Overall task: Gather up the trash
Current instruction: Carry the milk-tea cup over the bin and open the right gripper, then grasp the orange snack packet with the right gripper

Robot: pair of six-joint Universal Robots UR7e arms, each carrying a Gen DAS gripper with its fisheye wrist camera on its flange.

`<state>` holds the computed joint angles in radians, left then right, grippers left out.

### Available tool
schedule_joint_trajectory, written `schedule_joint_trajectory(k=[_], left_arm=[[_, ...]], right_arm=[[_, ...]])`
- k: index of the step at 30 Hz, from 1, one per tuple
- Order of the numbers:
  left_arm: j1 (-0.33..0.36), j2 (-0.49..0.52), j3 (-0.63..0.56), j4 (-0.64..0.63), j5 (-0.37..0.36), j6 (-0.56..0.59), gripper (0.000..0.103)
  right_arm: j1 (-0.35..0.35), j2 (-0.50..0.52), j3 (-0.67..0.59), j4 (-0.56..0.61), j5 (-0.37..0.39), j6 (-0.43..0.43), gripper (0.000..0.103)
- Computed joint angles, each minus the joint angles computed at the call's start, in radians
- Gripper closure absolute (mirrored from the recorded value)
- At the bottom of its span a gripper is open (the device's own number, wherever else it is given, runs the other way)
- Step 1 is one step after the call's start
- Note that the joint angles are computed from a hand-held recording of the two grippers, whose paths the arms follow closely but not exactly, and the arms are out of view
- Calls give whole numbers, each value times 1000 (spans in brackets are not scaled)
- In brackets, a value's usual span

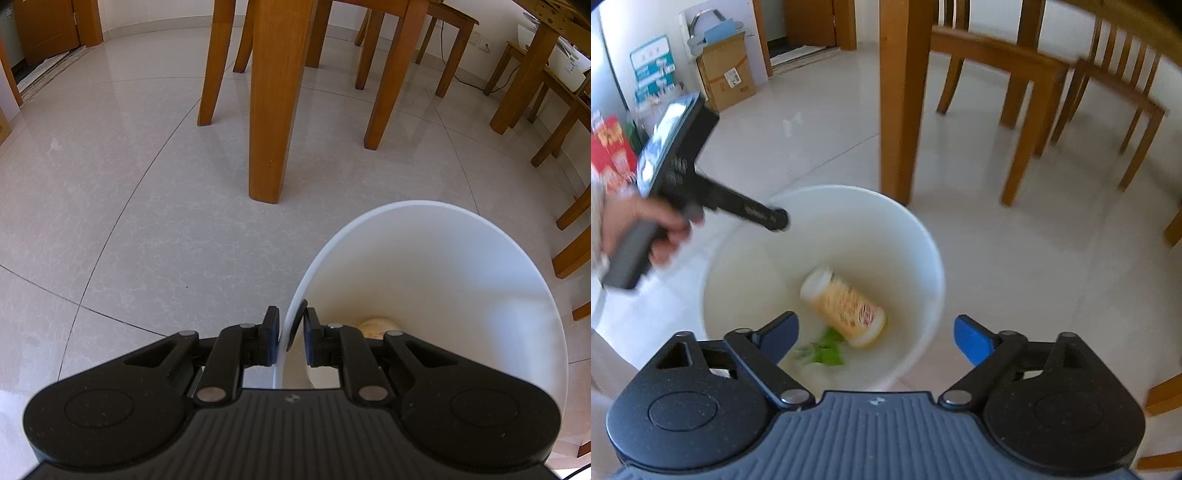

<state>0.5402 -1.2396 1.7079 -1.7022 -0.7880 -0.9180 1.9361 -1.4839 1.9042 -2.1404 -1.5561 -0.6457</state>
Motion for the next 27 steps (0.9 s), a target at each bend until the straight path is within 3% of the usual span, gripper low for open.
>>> schedule_joint_trajectory(k=[4,12,17,23,27], left_arm=[[1,2,0,-3,2,1,91],[0,4,1,-3,3,-2,91],[-1,4,2,-3,3,-7,91],[1,4,-1,-3,-1,-12,91],[3,3,-1,-5,0,-9,91]], right_arm=[[-55,-76,91,-28,-27,-62,3],[-140,-126,312,-126,-125,-62,3],[-160,-67,449,-276,-195,-69,3],[-173,29,543,-426,-192,-42,3],[-155,127,592,-589,-239,27,3]])
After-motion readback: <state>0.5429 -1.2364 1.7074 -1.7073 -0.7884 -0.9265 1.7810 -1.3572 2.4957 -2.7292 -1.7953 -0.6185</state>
